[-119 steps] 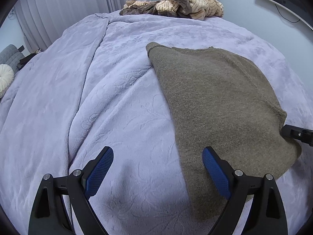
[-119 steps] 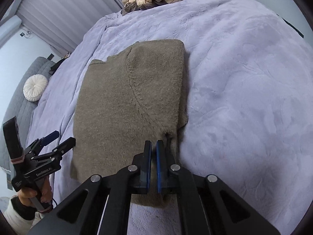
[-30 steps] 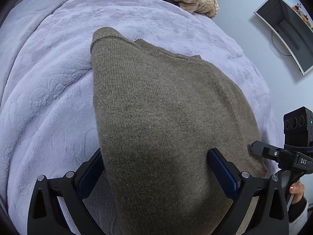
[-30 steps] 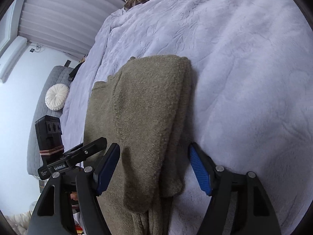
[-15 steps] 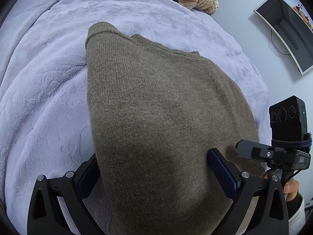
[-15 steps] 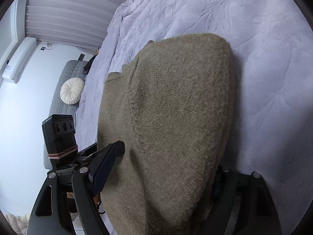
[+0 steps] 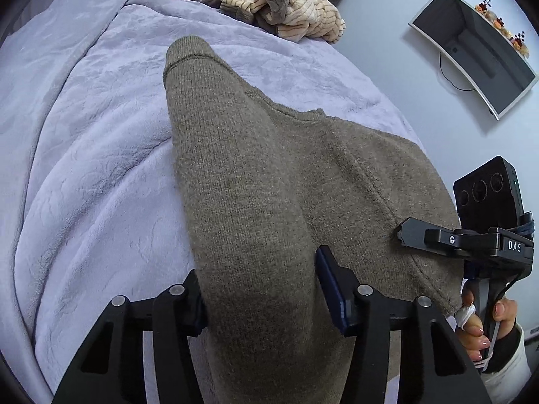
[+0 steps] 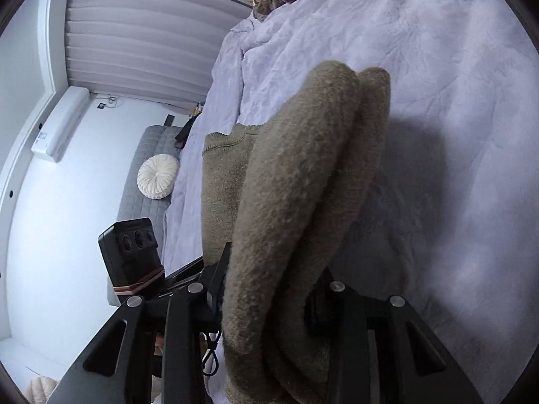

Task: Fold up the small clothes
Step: 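Grasp the sweater edge with the right gripper and lift it over, then lay the folded sweater flat with the right gripper and release it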

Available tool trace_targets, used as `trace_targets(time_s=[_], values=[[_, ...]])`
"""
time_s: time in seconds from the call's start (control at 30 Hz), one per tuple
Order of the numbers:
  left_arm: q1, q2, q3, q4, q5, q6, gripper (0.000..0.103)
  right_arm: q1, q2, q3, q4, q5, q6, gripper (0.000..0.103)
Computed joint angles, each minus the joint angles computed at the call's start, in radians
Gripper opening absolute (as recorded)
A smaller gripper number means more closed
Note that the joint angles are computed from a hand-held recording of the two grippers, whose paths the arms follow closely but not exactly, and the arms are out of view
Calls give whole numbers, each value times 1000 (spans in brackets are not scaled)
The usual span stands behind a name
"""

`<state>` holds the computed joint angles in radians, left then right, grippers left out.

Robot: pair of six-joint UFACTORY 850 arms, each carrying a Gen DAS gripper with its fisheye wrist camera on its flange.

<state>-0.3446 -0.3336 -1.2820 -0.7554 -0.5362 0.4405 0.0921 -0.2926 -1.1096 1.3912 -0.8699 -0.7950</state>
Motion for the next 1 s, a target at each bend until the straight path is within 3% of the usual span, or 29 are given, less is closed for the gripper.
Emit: trace_targets(time_s=[0.2, 0.47, 0.63, 0.7, 0.77, 0.83, 0.9, 1.0], values=[[54, 128, 88, -60, -60, 15, 56, 36, 69, 24, 38, -35, 32, 38], [123, 322, 233, 71, -128, -54, 56, 135, 118, 87, 153, -83, 63, 38], [164, 389, 311, 116, -142, -72, 56, 207, 112, 138, 241, -94, 47, 38], [174, 397, 341, 125, -120, -79, 56, 236, 105, 145, 240, -64, 55, 40], [160, 404, 371, 247, -53, -183, 56, 264, 101, 131, 154, 25, 96, 40], [145, 424, 405, 397, 1, -316, 56, 289, 90, 101, -5, 127, 214, 40], [158, 457, 440, 447, 32, -361, 56, 303, 109, 92, -186, 235, 346, 40], [181, 498, 483, 529, 68, -435, 56, 298, 157, 113, -329, 301, 477, 40]])
